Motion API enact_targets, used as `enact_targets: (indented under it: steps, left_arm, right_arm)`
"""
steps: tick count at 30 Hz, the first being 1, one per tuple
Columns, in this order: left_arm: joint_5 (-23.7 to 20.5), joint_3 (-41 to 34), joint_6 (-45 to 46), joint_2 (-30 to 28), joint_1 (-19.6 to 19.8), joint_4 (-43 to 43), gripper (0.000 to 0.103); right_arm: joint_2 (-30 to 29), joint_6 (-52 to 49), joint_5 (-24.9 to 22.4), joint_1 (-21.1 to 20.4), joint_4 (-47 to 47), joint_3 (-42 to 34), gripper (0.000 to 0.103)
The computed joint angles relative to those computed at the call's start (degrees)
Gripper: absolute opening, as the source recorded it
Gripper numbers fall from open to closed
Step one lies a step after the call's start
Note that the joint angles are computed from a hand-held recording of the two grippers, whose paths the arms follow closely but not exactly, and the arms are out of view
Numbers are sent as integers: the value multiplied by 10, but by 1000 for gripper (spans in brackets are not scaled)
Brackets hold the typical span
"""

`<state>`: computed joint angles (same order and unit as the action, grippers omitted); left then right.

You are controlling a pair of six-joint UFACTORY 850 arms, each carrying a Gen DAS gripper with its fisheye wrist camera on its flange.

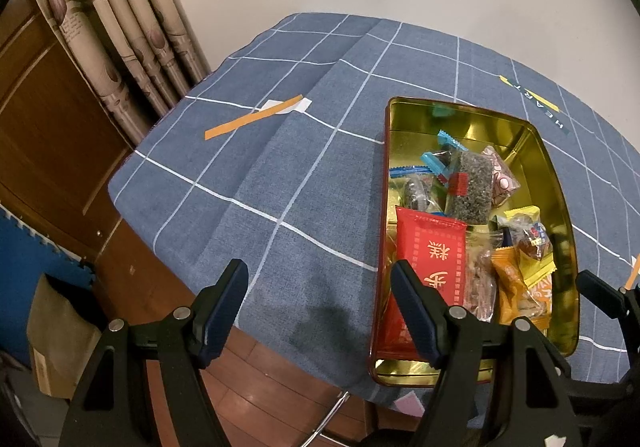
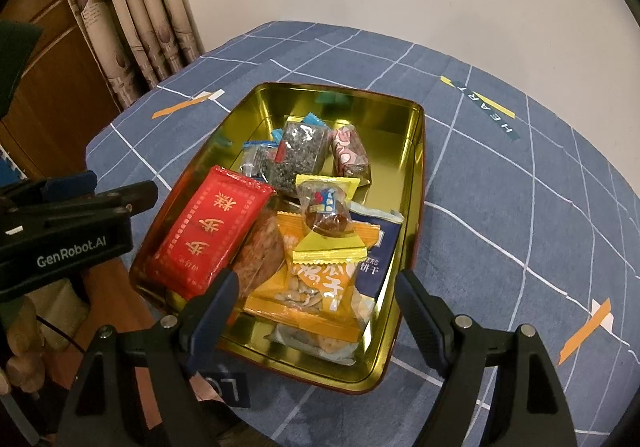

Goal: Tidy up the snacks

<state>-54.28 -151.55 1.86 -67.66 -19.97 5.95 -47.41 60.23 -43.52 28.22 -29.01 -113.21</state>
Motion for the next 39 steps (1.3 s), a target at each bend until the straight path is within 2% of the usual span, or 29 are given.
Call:
enact_targets:
  steps: [27, 30, 32, 39]
  left_arm:
    - [-9, -18, 0, -9, 0, 2, 73]
    - [18, 21, 5, 12, 1, -4, 75]
    - [31, 37, 11, 21, 2, -13, 80]
    - [40, 52, 21, 29, 2, -20, 84]
  right_arm:
    - [8, 5, 11, 0, 9, 9, 82]
    - [8, 5, 12, 0, 8, 9, 82]
    - [9, 6, 13, -1, 8, 10, 82]
    - [11, 10, 16, -1, 7, 12, 82]
